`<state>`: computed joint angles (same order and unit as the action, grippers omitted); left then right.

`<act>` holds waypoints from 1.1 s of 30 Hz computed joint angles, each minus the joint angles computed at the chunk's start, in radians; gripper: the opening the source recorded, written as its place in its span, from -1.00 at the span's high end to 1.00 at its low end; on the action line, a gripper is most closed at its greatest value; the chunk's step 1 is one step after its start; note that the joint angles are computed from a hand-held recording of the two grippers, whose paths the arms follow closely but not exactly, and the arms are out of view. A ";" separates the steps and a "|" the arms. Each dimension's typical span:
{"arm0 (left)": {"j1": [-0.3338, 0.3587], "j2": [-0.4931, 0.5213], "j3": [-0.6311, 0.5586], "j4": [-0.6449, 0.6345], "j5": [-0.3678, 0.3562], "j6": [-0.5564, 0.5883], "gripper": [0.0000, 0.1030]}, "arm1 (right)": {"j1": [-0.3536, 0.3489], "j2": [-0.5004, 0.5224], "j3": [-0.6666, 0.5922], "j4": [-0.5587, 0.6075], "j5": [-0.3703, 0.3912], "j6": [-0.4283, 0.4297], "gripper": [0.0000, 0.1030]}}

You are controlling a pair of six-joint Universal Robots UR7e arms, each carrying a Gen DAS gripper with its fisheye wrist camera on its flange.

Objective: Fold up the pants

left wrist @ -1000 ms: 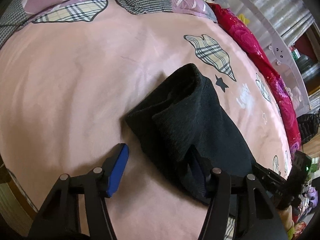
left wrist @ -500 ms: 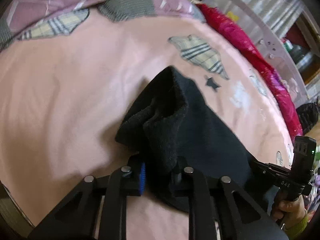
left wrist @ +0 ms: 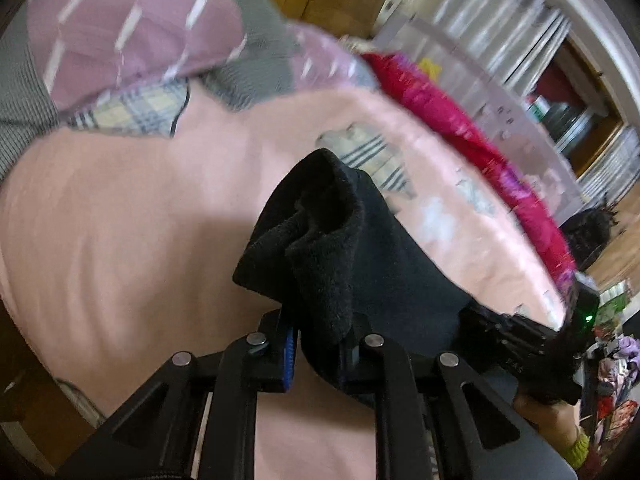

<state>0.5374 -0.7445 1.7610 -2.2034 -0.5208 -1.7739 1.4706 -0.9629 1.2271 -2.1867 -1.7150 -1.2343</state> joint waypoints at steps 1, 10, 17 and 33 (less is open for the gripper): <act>0.024 0.003 0.000 0.008 -0.035 0.008 0.69 | -0.002 0.005 0.017 -0.027 -0.019 0.009 0.64; -0.035 0.030 -0.100 0.341 -0.036 -0.203 0.35 | -0.079 -0.073 -0.046 0.124 0.128 0.231 0.35; -0.052 0.136 -0.266 0.302 -0.036 -0.004 0.34 | -0.172 -0.175 -0.053 0.221 0.176 0.259 0.34; -0.008 0.575 -0.910 0.211 -0.199 0.669 0.20 | -0.390 -0.281 -0.094 0.252 0.256 0.422 0.20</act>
